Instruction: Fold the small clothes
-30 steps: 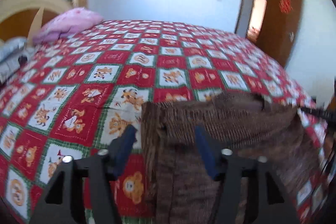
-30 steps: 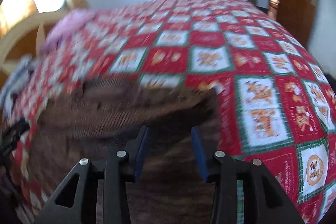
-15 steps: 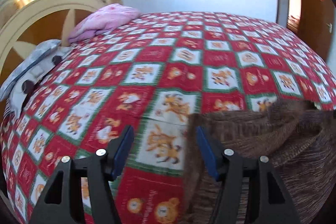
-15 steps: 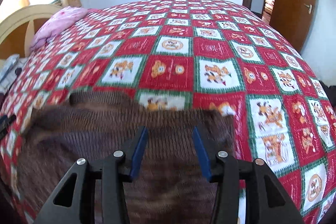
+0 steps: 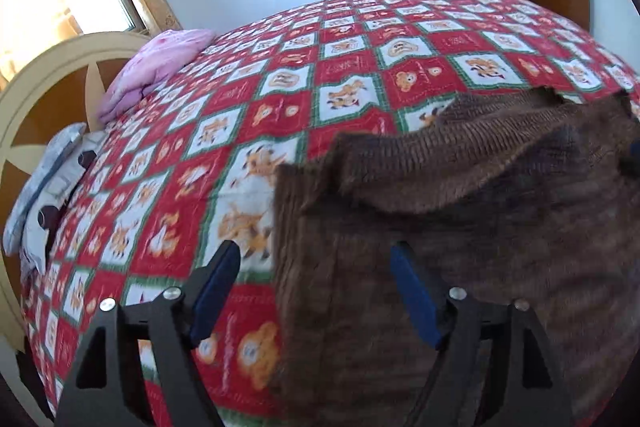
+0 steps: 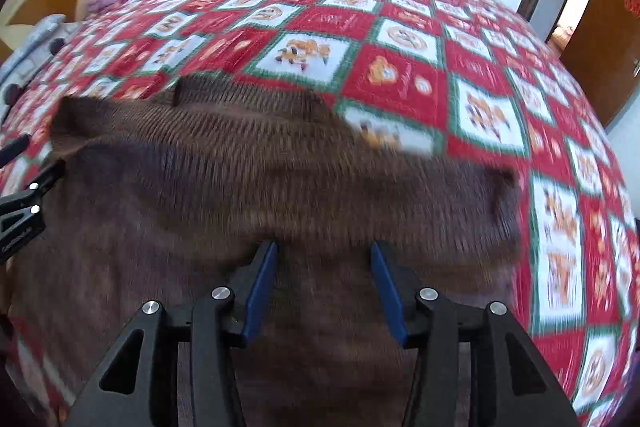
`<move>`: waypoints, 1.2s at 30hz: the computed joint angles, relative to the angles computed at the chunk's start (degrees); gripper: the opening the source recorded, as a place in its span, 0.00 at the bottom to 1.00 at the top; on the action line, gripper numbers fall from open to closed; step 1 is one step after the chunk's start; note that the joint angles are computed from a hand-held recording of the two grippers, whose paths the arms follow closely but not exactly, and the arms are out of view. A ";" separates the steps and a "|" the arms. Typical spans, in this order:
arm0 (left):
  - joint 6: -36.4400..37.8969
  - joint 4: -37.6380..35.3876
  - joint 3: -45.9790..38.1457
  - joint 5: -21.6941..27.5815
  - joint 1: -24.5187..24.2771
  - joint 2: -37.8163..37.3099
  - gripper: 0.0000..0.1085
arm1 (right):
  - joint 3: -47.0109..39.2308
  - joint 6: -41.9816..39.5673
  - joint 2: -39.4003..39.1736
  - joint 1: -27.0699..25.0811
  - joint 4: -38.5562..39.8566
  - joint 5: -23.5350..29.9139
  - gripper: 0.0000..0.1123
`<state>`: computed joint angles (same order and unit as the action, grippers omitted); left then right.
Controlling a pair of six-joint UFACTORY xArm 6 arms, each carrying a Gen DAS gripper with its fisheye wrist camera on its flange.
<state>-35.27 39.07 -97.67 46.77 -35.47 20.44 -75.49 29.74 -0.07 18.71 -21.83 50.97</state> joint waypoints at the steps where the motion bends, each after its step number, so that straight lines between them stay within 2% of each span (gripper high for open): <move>1: -0.83 1.69 -4.11 2.50 -0.17 2.94 0.74 | -2.98 1.95 2.55 -0.54 -1.42 -0.10 0.45; 4: -4.44 6.57 -12.31 10.73 -0.05 8.91 0.75 | -8.00 14.65 5.40 -2.08 -9.69 2.83 0.45; 5: -5.03 6.16 -13.99 13.09 0.55 10.07 0.75 | -6.89 17.09 4.12 -3.12 -9.03 1.17 0.45; 7: -6.53 3.49 -11.56 13.54 2.27 8.40 0.75 | -1.48 14.76 -0.16 -5.18 -2.39 -5.33 0.45; 10: -8.83 1.64 1.44 7.28 4.46 -0.74 0.74 | 7.83 11.33 -8.55 -5.63 0.57 -8.92 0.45; 13: -9.57 -2.62 13.99 -0.86 6.18 -10.17 0.74 | 20.90 7.17 -21.44 -7.33 7.20 -12.75 0.45; 14: -7.98 -5.83 18.67 -4.76 6.82 -13.61 0.74 | 24.26 6.97 -25.38 -7.87 8.56 -12.64 0.45; 17: -3.41 -12.08 28.60 -12.17 6.76 -20.72 0.74 | 34.46 9.10 -38.66 -9.54 10.30 -11.01 0.45; 20: -0.34 -15.29 34.55 -16.02 5.55 -24.55 0.74 | 39.87 10.66 -47.36 -9.27 10.47 -8.18 0.45; 22: 0.72 -16.05 36.79 -17.42 4.77 -25.96 0.74 | 41.37 10.35 -49.79 -8.38 11.32 -7.37 0.45; 25: -1.02 -14.00 37.89 -19.04 4.00 -26.55 0.68 | 42.52 9.45 -50.72 -6.64 11.73 -7.32 0.45; 28: 1.18 -18.24 37.56 -21.06 4.49 -25.56 0.63 | 43.60 8.98 -50.55 -5.01 13.55 -7.81 0.45; 30: 4.39 -23.94 38.11 -22.67 5.04 -25.36 0.61 | 43.85 10.38 -49.55 -3.30 11.61 -7.44 0.42; 32: 5.12 -26.61 38.85 -23.15 5.09 -25.59 0.58 | 44.28 11.46 -48.97 -2.17 10.21 -7.26 0.33; 33: 4.50 -26.12 39.61 -23.60 5.04 -26.14 0.56 | 44.53 12.53 -49.08 -1.59 8.55 -7.26 0.32; 36: 7.07 -27.89 40.74 -25.10 4.84 -26.77 0.38 | 44.34 13.60 -48.99 -0.89 6.86 -7.10 0.25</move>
<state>-28.20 11.18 -56.93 21.67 -30.63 -6.33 -31.15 43.34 -49.06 17.82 -14.97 43.87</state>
